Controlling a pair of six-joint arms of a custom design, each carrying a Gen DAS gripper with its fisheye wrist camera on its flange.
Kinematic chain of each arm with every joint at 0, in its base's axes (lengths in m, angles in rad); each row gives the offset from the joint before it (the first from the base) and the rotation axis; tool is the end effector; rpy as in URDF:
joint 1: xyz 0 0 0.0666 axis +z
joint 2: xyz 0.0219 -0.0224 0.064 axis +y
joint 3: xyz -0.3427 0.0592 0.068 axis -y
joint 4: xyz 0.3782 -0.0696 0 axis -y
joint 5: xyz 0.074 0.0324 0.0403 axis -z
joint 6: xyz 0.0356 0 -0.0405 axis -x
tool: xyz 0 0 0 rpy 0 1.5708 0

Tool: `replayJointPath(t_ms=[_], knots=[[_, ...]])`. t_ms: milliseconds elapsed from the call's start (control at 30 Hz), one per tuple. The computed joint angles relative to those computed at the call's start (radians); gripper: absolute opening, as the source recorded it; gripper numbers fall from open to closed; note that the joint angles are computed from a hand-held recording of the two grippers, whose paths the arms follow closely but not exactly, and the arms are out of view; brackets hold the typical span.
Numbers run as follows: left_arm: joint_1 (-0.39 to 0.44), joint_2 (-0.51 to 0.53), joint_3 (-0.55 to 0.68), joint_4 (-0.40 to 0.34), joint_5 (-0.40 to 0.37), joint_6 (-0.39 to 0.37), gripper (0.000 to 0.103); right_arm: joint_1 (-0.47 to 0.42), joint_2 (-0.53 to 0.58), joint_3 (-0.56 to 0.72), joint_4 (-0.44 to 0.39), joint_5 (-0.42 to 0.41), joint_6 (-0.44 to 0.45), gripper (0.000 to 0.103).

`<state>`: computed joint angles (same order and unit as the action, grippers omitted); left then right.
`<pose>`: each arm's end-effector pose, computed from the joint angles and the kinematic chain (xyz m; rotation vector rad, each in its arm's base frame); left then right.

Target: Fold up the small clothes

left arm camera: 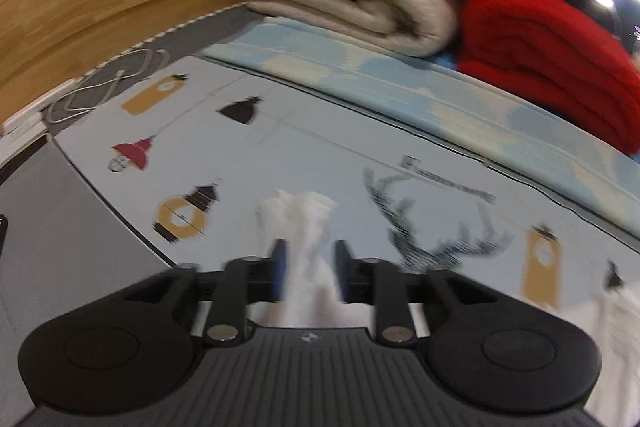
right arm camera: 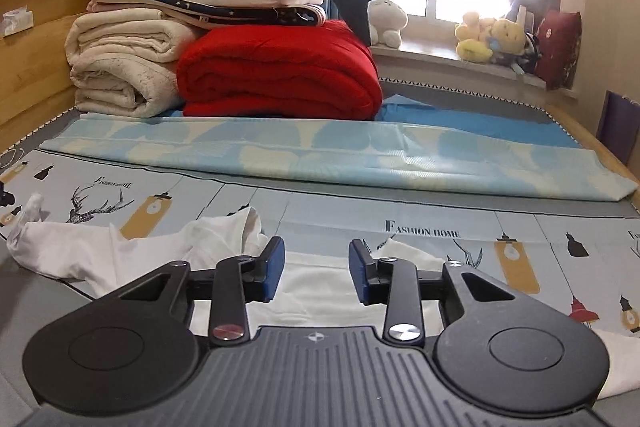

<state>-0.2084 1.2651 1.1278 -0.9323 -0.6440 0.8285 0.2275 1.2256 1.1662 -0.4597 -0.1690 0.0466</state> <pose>0.4028 -0.0637 0.3362 -0.9171 2.1983 0.3867 0.4294 0.1052 0.3993 -0.3877 2.0583 0.2861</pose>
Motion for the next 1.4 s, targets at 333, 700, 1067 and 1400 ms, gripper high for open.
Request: replayJointPath(t_ms=[333,700,1067,1400], knots=[[0.072,0.129,0.013,0.061,0.021,-0.033,0.038,-0.010,0.043,0.036,-0.034,-0.025,0.019,0.049],[-0.035,0.048,0.109,-0.079,-0.043,0.098,0.003,-0.008,0.073,0.093,-0.128,-0.074,-0.013,0.060],[-0.440,0.088,0.262,0.035,0.057,0.090,0.002,-0.028,0.065,0.119,-0.193,-0.035,-0.156,0.051],[-0.526,0.399,0.474,0.195,0.410,-0.087,0.004,-0.150,0.101,0.108,-0.286,-0.359,-0.364,0.047]])
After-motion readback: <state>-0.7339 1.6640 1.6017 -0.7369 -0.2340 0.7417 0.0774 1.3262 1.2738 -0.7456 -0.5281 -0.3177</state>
